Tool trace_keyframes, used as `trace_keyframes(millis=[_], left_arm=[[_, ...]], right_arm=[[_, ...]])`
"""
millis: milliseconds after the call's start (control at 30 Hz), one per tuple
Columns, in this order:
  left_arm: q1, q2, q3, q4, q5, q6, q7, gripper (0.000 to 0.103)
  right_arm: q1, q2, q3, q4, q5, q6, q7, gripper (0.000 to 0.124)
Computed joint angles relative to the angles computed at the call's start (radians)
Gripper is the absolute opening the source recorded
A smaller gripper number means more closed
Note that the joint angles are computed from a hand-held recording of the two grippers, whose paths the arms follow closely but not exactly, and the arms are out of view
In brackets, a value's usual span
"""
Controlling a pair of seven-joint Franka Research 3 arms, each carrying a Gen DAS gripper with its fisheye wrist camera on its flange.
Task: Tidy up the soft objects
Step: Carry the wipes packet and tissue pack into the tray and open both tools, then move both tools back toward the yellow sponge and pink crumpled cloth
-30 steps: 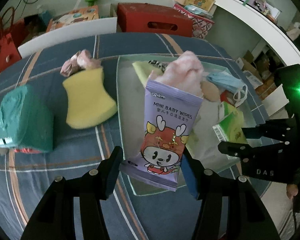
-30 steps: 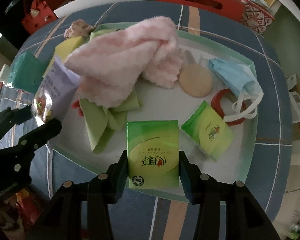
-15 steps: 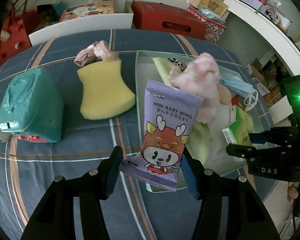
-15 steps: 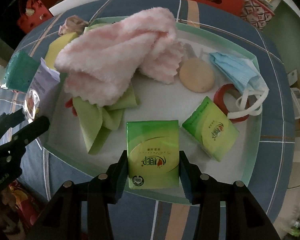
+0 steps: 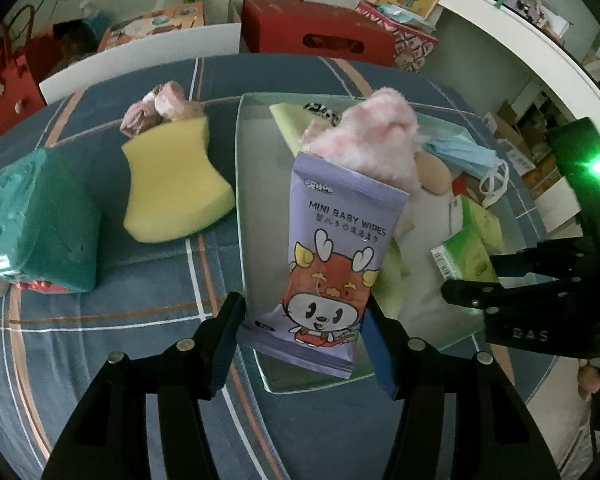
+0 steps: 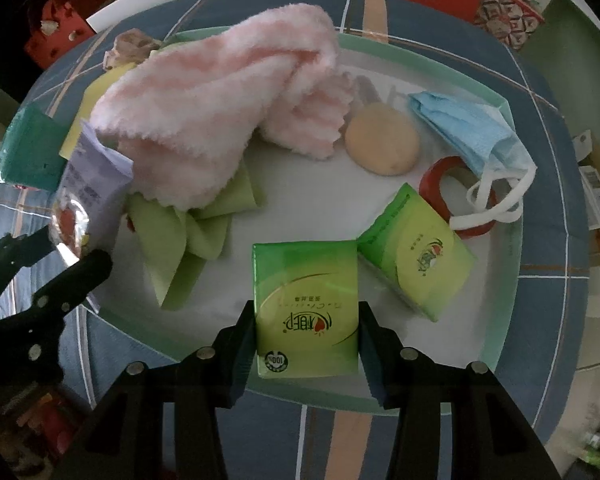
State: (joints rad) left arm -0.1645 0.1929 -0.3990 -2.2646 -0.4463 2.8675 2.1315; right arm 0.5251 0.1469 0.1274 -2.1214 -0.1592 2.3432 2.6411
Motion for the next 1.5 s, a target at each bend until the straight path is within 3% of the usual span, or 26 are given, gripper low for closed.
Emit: trace_keyframes(millis=[167,433,533,567,633,700,1033,1167,1200,1267,1367,1500], left_arm=[[0.015,-0.007,-0.028,0.004,-0.087,-0.028,0.093,0.059],[-0.028,0.031,0.01,0.021,0.037,-0.031,-0.009,0.059],[-0.015,0.026,-0.003,0.019,0.039,-0.041,-0.015,0.07],[-0.003,0.022,-0.016,0.018,0.016,-0.047,0.007,0.072],[0.007,0.006,-0.028,0.011,-0.023,-0.057,0.038,0.081],[0.005,-0.014,-0.03,-0.001,-0.058,-0.047,0.071,0.085],[-0.033,-0.074,0.026,-0.021,-0.185,-0.006,0.153,0.086],[-0.035,-0.067,0.052,-0.012,-0.168,0.001,0.119,0.093],[-0.036,-0.061,0.054,-0.009,-0.166,0.011,0.111,0.097],[-0.033,-0.058,0.056,-0.013,-0.153,0.038,0.091,0.097],[-0.042,-0.045,0.07,-0.019,-0.059,0.087,0.004,0.097],[-0.01,-0.031,0.059,-0.01,0.003,0.086,-0.063,0.097]], right_arm=[[-0.001,0.007,0.0,-0.002,0.008,0.003,-0.008,0.05],[-0.001,0.017,-0.005,-0.005,0.013,0.012,-0.02,0.05],[-0.002,0.016,-0.006,-0.005,0.016,0.015,-0.024,0.055],[-0.001,0.014,-0.008,0.0,0.012,0.009,-0.021,0.065],[0.0,0.005,-0.01,0.009,-0.004,-0.007,-0.012,0.074],[-0.001,-0.006,-0.01,0.008,-0.019,-0.008,-0.001,0.074],[-0.018,-0.05,0.004,0.024,-0.054,-0.046,0.018,0.074],[-0.015,-0.041,0.01,0.05,-0.058,-0.074,0.022,0.078],[-0.014,-0.038,0.009,0.056,-0.06,-0.078,0.024,0.082],[-0.008,-0.027,0.01,0.069,-0.066,-0.084,0.033,0.102],[0.0,-0.014,0.007,0.091,-0.091,-0.112,0.036,0.103],[0.004,-0.008,0.004,0.099,-0.092,-0.115,0.037,0.103]])
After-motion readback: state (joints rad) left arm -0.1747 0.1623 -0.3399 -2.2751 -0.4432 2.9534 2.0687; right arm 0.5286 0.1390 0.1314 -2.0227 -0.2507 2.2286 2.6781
